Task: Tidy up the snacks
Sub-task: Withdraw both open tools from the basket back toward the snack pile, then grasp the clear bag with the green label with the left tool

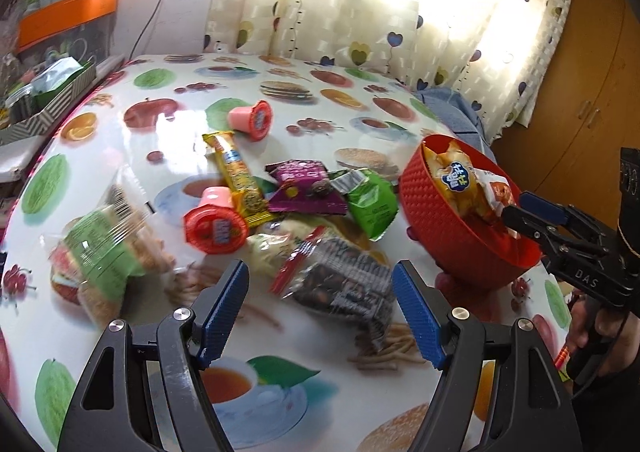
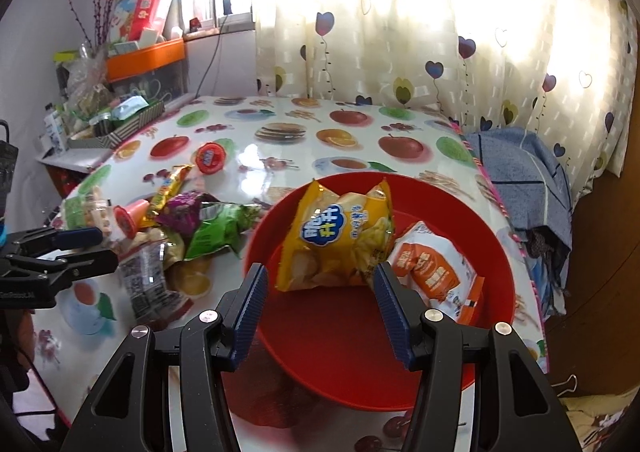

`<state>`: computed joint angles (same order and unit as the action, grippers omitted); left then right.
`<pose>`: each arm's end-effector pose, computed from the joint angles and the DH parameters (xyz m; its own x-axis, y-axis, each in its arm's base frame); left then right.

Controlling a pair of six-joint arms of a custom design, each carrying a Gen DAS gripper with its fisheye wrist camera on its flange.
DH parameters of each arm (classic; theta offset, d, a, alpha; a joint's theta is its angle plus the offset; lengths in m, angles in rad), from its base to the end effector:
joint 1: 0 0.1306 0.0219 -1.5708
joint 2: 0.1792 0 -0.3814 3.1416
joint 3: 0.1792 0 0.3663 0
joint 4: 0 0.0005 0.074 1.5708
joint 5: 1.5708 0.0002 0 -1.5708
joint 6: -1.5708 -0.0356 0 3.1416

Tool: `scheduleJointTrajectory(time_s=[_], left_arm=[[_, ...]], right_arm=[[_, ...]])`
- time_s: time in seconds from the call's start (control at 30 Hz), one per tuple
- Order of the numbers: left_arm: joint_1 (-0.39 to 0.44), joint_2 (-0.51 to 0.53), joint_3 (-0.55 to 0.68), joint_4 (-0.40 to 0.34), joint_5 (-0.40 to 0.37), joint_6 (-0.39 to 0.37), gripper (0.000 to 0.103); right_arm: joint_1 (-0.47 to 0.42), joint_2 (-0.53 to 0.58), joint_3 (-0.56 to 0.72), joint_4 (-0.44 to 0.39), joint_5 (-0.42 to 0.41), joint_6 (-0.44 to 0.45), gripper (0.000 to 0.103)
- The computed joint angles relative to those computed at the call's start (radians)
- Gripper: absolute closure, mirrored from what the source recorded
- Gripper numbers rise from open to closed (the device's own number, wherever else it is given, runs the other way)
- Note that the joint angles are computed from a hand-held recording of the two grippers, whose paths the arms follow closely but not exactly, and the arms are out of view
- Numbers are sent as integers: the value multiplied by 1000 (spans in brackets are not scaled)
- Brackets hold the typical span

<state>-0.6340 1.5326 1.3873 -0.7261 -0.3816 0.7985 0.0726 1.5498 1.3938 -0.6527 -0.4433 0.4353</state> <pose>0.4158 -0.2899 0.3731 -0.6857 -0.3210 -0.6533 -0.1928 0.9455 -0.2623 0.5146 0.0522 0.3734 -0.5020 -0.4184 -0.7569 -0.6315 0.7753 -0.0098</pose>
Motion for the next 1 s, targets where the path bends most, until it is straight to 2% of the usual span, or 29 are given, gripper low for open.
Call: scheduleJointTrajectory(time_s=[0.37, 0.67, 1.0], left_arm=[[-1, -51, -48, -3, -34, 29, 28], [8, -71, -72, -3, -35, 46, 28], [20, -111, -105, -8, -71, 61, 28]], right_arm=[[28, -29, -16, -28, -38, 6, 49], [51, -40, -27, -37, -39, 18, 49], [88, -29, -22, -62, -45, 27, 49]])
